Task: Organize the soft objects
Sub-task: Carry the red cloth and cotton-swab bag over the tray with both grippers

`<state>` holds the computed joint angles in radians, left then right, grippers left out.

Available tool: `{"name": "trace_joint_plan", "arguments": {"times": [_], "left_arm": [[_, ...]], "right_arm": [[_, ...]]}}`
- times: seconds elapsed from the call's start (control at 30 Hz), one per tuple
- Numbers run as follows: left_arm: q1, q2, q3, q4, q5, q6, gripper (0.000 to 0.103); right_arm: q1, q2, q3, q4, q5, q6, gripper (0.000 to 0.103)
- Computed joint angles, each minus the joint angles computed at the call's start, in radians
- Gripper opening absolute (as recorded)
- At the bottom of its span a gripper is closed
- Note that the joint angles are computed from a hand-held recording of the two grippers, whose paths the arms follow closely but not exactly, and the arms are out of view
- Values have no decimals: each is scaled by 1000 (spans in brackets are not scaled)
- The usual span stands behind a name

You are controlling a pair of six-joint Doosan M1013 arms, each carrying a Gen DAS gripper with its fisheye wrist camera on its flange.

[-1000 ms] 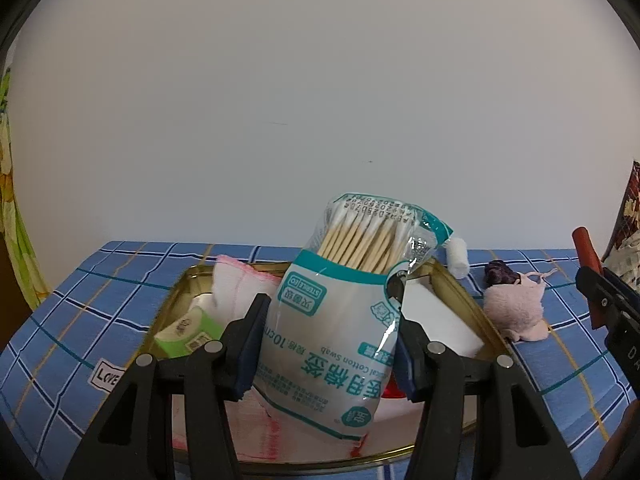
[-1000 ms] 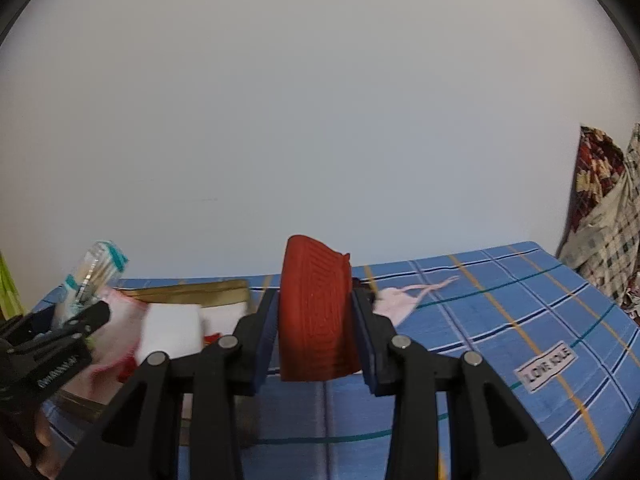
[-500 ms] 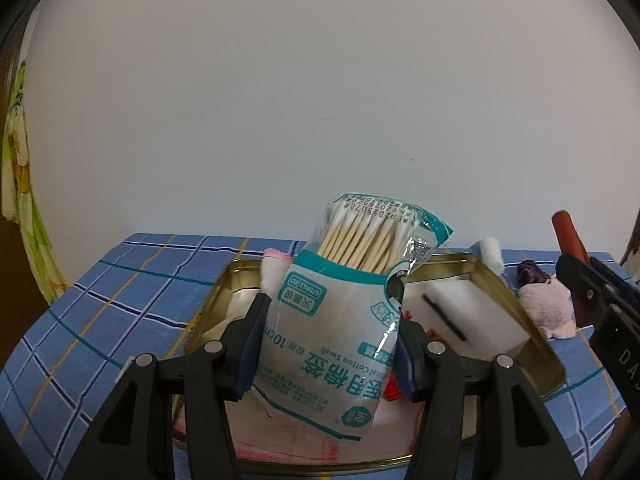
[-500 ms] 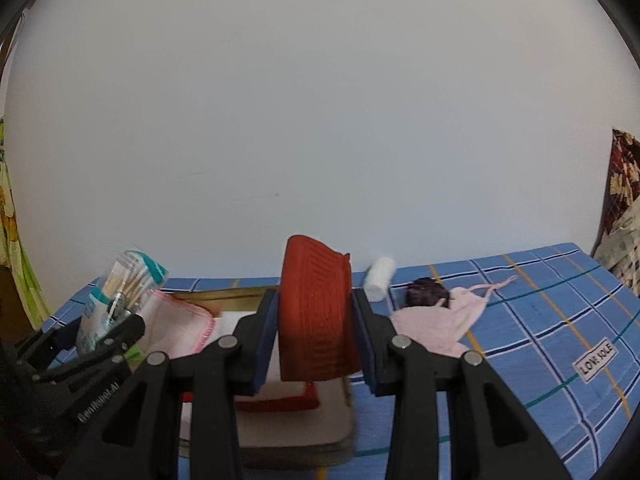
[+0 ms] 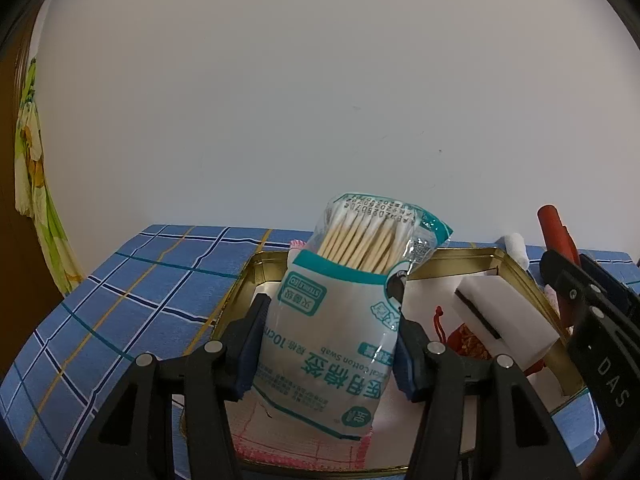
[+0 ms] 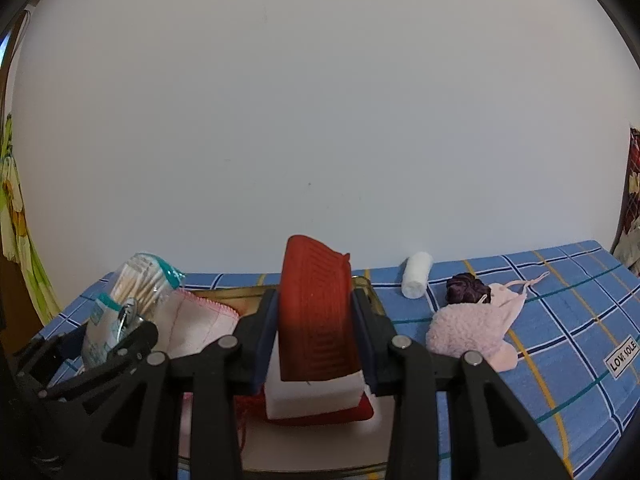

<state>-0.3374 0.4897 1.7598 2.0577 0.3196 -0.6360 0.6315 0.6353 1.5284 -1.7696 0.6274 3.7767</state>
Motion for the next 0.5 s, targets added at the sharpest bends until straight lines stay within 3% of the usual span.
{"name": "trace_joint_plan", "arguments": {"times": [0.5], "left_arm": [[-8, 15, -19, -161, 27, 149, 57]], "right_arm": [[5, 12, -13, 49, 24, -113, 37]]}}
